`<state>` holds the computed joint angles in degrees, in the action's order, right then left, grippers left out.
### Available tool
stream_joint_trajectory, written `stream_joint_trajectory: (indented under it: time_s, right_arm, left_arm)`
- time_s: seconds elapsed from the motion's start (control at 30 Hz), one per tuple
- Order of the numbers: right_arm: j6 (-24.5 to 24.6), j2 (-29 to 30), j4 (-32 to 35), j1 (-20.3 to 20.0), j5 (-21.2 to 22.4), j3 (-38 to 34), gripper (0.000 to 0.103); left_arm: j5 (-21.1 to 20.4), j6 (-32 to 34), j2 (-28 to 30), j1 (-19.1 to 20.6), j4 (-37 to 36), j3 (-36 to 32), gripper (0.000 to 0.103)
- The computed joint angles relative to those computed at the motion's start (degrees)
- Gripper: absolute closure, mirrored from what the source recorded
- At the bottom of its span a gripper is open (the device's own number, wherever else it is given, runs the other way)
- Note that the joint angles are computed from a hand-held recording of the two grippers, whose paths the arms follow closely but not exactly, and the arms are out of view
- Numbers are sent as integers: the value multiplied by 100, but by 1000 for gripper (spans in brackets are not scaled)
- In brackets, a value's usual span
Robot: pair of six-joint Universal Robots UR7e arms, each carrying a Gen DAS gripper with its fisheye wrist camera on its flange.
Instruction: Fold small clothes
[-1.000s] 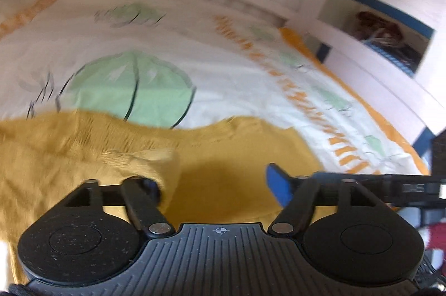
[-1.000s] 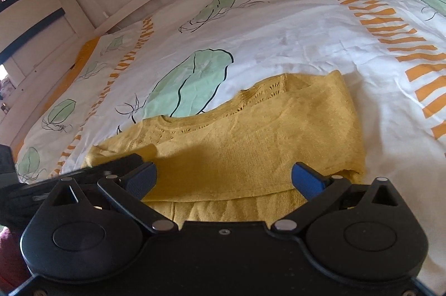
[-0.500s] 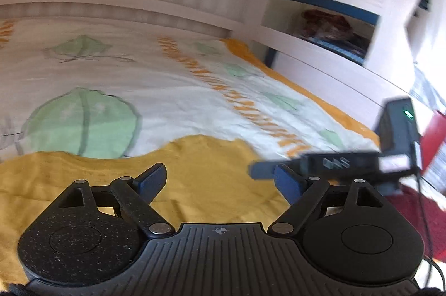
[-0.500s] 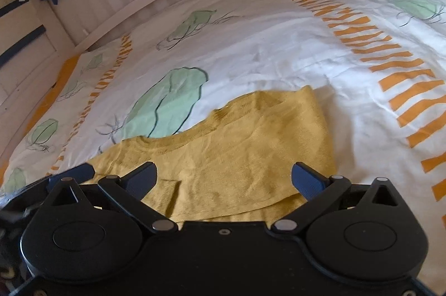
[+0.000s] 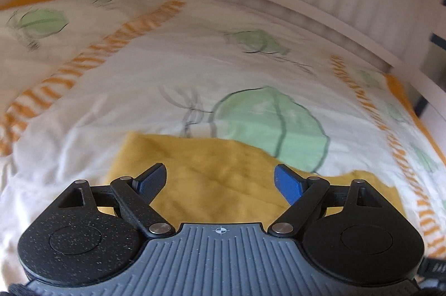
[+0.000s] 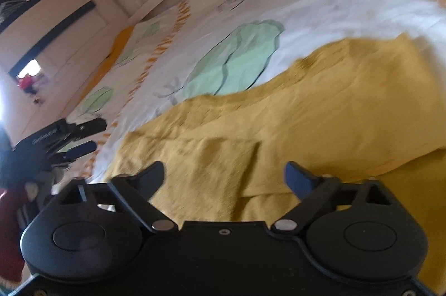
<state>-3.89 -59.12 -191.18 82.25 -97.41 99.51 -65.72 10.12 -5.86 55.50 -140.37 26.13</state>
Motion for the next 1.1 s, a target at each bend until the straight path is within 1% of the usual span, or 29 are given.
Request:
stream_joint_trajectory:
  time_s: [0.03, 0.1, 0.2, 0.27, 0.3, 0.33, 0.37, 0.4, 0.43, 0.47, 0.5, 0.6, 0.7, 0.8, 0.87, 0.9, 0.97, 1.03, 1.1]
  right_arm:
    - [42, 32, 45, -36, 142, -16, 22]
    - [108, 129, 30, -54, 194, -67, 22]
    - [104, 214, -9, -96, 300, -98, 22]
    - [59, 250, 26, -96, 290, -152, 22]
    - [42, 260, 50, -96, 299, -183, 25]
    - [36, 271, 99, -99, 307, -225, 35]
    - [33, 269, 196, -107, 325, -263, 41]
    - [44, 263, 392, -108, 309, -322, 53]
    - [89, 274, 529, -100, 241, -383, 71]
    - [138, 303, 623, -87, 190, -442, 79]
    - [174, 299, 711, -67, 140, -473, 85]
    - [76, 252, 894, 43, 71, -531, 88]
    - [-93, 156, 1040, 206, 200, -634, 89]
    - [-321, -75, 960, 346, 376, -630, 89]
    - [-422, -280, 803, 398, 386, -564, 90]
    - [-498, -381, 715, 422, 281, -522, 90]
    - [-581, -524, 548, 463, -145, -474, 90]
    - [-512, -623, 548, 431, -620, -464, 90]
    - [-360, -691, 626, 315, -959, -436, 90]
  left_arm:
    - [54, -128, 47, 22, 126, -153, 19]
    - [133, -350, 158, 50, 375, -479, 19]
    - [121, -475, 121, 76, 367, -507, 19]
    - [101, -445, -119, 87, 190, -128, 19]
    - [110, -434, -160, 87, 144, -61, 19]
    - [122, -439, -149, 86, 148, -87, 19]
    - [129, -451, -146, 90, 141, -94, 19]
    - [138, -480, -133, 90, 156, -131, 19]
    - [133, -491, -134, 97, 151, -142, 19]
    - [126, -491, -119, 105, 157, -187, 19]
    - [124, -484, -109, 109, 147, -215, 19]
    - [131, -462, -78, 118, 131, -300, 19]
    - [134, -500, -58, 127, 152, -377, 19]
    - [112, -534, -94, 137, 115, -347, 19]
    - [119, -516, -116, 140, 77, -316, 19]
    - [126, -504, -125, 140, 58, -301, 19]
    - [144, -489, -119, 142, 62, -318, 19]
    - [163, -474, -109, 140, 76, -323, 19]
    - [182, -406, -73, 135, 175, -369, 19]
